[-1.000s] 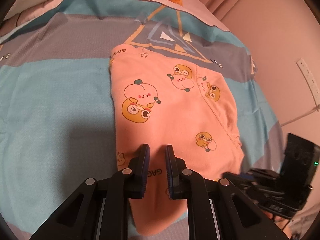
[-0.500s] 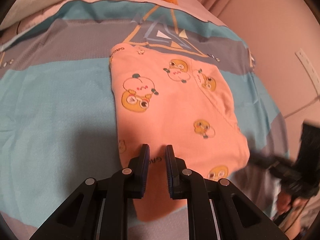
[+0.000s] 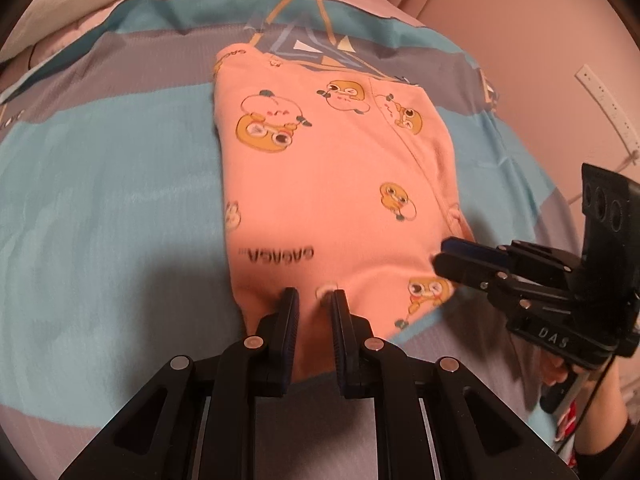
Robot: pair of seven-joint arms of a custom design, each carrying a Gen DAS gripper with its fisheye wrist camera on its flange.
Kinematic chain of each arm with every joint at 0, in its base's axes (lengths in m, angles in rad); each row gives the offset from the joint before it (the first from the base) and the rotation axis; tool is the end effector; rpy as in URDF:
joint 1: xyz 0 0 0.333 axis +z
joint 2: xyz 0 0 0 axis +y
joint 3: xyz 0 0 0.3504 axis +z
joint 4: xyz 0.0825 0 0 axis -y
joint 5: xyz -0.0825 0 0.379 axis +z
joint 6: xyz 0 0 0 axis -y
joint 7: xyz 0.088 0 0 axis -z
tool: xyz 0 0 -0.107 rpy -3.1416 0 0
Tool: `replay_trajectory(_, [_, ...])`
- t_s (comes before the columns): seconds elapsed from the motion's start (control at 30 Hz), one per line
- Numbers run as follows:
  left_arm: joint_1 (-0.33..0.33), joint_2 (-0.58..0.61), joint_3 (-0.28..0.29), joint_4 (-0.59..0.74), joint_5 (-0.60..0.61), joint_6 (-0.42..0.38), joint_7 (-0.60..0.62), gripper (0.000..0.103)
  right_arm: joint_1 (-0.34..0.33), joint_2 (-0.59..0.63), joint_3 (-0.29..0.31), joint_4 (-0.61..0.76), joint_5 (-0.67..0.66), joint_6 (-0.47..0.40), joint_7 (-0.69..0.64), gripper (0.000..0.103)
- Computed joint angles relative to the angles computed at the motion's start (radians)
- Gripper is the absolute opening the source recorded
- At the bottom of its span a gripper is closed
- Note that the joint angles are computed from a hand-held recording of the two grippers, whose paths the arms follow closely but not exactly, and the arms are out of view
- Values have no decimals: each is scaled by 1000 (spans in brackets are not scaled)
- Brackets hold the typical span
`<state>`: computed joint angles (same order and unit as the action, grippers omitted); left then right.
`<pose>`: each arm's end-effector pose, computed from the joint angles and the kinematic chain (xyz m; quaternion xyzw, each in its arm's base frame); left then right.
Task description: Fold small clothes
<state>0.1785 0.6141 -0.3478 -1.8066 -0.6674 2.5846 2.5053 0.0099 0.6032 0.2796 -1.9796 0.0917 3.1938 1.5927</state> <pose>0.6807 -0.0767 0.2666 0.4971 -0.8149 0.2945 0.0457 0.6521 0.1621 0.2715 -0.6956 0.6448 -0.1166 0.2945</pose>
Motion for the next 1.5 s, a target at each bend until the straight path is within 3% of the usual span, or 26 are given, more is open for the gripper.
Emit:
replay_trajectory(0.1, [31, -22, -6, -17, -27, -39, 9, 14, -96, -28, 91, -54, 6, 6, -20, 21])
replay_trajectory(0.17, [40, -34, -5, -25, -51, -57, 13, 22, -215, -41, 210, -96, 35, 26, -55, 36])
replay_trajectory(0.2, [40, -41, 0, -28, -62, -57, 11, 31, -256, -34, 251, -109, 17, 47, -40, 40])
replay_trajectory(0.23, [31, -49, 9, -37, -66, -38, 6, 48, -301, -30, 295, -124, 10, 69, -35, 43])
replay_trajectory(0.3, [22, -64, 13, -55, -82, 6, 11, 60, -396, -15, 387, -155, -12, 113, -7, 44])
replay_trajectory(0.33, [23, -70, 11, -61, -92, 20, 17, 60, -440, -7, 426, -172, -24, 139, 14, 45])
replay_trajectory(0.4, [17, -77, 13, -67, -96, 35, 14, 60, -462, -2, 450, -185, -41, 164, 48, 47])
replay_trajectory(0.5, [8, -86, 13, -79, -98, 67, 19, 60, -494, 0, 476, -208, -79, 187, 94, 50])
replay_trajectory(0.63, [2, -92, 6, -90, -93, 94, 28, 62, -488, -8, 462, -211, -122, 197, 145, 65])
replay_trajectory(0.73, [4, -95, 2, -95, -92, 96, 31, 63, -499, -1, 462, -203, -158, 192, 186, 68])
replay_trajectory(0.9, [4, -87, 2, -84, -90, 100, 23, 80, -518, 24, 469, -181, -223, 180, 250, 79])
replay_trajectory(1.07, [0, -66, 12, -54, -74, 87, -20, 81, -547, 62, 484, -155, -286, 170, 317, 87])
replay_trajectory(1.5, [3, -22, 2, -5, -23, 92, -94, 85, -570, 120, 493, -88, -372, 128, 381, 89])
